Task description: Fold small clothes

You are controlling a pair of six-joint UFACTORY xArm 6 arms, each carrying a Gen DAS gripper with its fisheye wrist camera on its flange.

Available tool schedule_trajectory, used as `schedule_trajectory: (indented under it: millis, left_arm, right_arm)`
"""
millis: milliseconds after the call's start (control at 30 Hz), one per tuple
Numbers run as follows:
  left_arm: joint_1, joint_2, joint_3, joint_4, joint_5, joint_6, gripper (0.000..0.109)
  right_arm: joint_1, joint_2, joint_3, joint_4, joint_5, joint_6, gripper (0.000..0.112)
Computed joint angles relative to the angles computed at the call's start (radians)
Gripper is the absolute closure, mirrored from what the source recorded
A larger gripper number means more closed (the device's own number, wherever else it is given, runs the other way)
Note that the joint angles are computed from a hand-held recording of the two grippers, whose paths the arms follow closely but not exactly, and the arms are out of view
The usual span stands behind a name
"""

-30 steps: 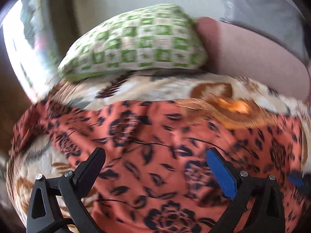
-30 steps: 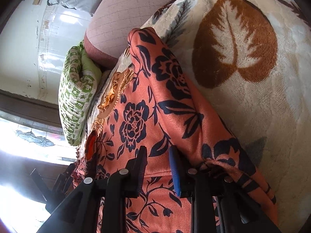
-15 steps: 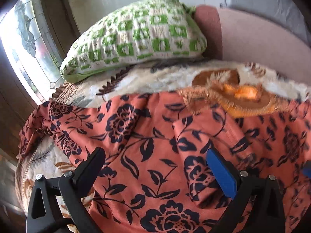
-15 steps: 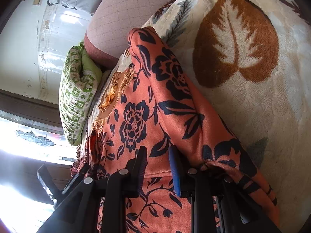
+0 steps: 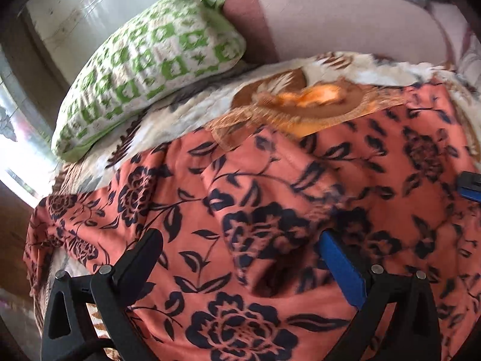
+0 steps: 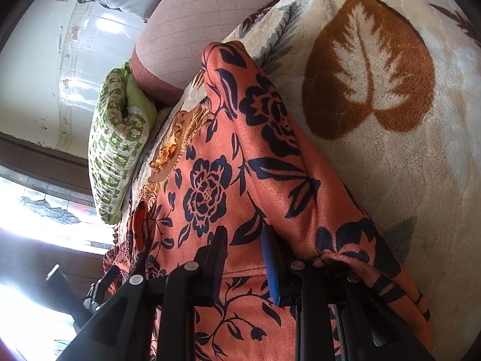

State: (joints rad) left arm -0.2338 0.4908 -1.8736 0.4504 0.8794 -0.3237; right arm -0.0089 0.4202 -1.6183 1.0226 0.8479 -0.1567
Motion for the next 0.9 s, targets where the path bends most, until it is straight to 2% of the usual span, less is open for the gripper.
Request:
schedule_trajectory:
  millis: [167, 267, 400, 600, 700, 767, 833, 900]
  left_arm:
    - [0.039, 0.056, -0.083, -0.018, 0.084, -0.117, 0.006]
    - [0.077, 0.014, -0.038, -0.050, 0.059, -0.224, 0.006]
    - [0.133, -0.054, 0.032, -0.136, 0.015, -0.272, 0.006]
    - [0.157, -0.099, 0.074, -0.031, 0.080, -0.343, 0.006]
    - [0.176, -0.140, 0.130, -0.061, 0.051, -0.338, 0.006]
    - [0.174, -0.154, 0.151, -0.063, 0.026, -0.327, 0.006]
    - [0.162, -0.144, 0.143, -0.033, 0.028, -0.306, 0.006]
    - [0.135, -0.077, 0.062, 0.033, 0.127, -0.281, 0.006]
  right_arm:
    - [0.001, 0.004, -0.001, 0.008, -0.003, -0.005, 0.086]
    - [0.001, 0.004, -0.001, 0.010, -0.003, -0.006, 0.086]
    - [0.002, 0.004, -0.001, 0.004, -0.008, -0.003, 0.086]
    - [0.000, -0.006, 0.012, 0.015, -0.006, -0.002, 0.086]
    - [-0.008, -0.024, 0.032, 0.043, -0.010, 0.000, 0.086]
    - [-0.004, -0.038, 0.041, 0.050, -0.027, -0.028, 0.082]
    - [0.015, -0.038, 0.023, -0.037, -0.041, -0.011, 0.082]
    - [0.033, -0.026, 0.003, -0.142, -0.045, 0.040, 0.083]
